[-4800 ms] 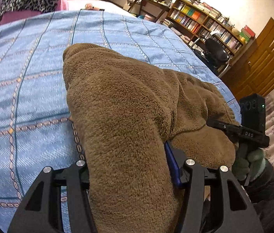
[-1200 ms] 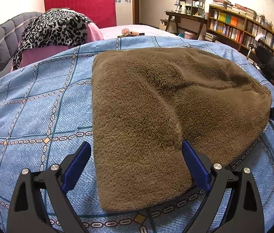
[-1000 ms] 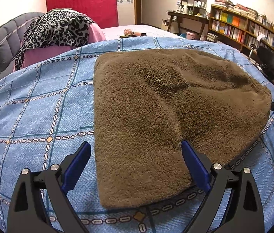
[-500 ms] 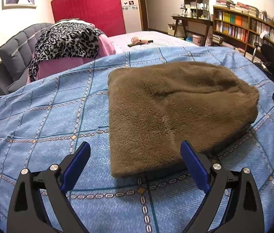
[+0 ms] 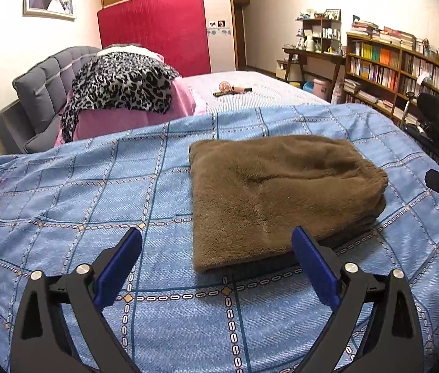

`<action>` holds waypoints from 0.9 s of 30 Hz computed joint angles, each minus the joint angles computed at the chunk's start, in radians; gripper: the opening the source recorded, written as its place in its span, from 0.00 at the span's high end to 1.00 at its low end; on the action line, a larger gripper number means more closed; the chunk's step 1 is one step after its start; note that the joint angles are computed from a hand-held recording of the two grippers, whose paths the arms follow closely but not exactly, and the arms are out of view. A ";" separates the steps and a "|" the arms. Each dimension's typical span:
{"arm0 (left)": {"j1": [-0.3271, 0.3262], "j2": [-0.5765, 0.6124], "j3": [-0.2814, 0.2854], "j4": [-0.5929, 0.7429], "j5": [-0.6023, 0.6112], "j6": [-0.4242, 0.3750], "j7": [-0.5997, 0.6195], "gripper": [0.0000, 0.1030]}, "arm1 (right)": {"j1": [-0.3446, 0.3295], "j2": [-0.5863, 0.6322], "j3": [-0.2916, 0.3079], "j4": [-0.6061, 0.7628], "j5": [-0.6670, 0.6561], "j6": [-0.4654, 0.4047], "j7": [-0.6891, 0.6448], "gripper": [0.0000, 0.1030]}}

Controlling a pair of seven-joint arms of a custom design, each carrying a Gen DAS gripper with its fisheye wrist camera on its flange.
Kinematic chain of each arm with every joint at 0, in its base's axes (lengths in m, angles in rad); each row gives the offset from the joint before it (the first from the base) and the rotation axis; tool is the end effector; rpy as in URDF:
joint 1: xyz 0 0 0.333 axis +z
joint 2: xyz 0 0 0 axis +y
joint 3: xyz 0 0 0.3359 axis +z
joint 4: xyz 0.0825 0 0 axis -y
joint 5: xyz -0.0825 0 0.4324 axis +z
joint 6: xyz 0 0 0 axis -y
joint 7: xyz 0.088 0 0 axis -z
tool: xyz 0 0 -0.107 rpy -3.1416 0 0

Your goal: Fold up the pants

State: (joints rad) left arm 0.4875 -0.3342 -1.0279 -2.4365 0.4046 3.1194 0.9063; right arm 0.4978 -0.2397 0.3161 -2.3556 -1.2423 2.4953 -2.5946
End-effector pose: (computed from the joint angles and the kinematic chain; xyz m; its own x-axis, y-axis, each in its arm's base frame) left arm 0.4387 -0.3260 0.4443 -0.3318 -0.9391 -0.0893 -0.5657 0.2739 -0.7778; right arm 0.3595 0.3945 0.4482 -0.2021 -0.9333 -0.2969 -0.5041 0.3590 -0.7855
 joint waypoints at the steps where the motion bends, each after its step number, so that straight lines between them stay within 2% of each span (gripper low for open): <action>1: -0.023 -0.008 0.021 -0.006 -0.006 0.001 0.004 0.06 | 0.004 -0.007 0.005 0.000 0.001 -0.012 -0.003 0.21; 5: -0.112 -0.042 0.094 -0.025 -0.034 -0.021 0.015 0.05 | 0.016 -0.030 0.022 -0.001 0.005 -0.043 -0.017 0.20; 13: -0.200 -0.129 0.161 -0.063 -0.048 -0.047 -0.013 0.05 | 0.048 -0.046 0.068 0.024 -0.007 -0.134 -0.057 0.06; 17: -0.290 -0.145 0.235 -0.082 -0.096 -0.062 -0.004 0.05 | 0.070 -0.034 0.080 0.049 -0.006 -0.195 -0.094 0.04; 27: -0.400 -0.184 0.321 -0.114 -0.157 -0.079 0.012 0.05 | 0.113 -0.019 0.090 0.081 0.000 -0.255 -0.130 0.04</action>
State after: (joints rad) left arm 0.0870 -0.5180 -0.7070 -2.5505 0.2477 3.0401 0.9183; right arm 0.6112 -0.2582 0.4058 -2.2743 -1.2419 2.2399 -2.7244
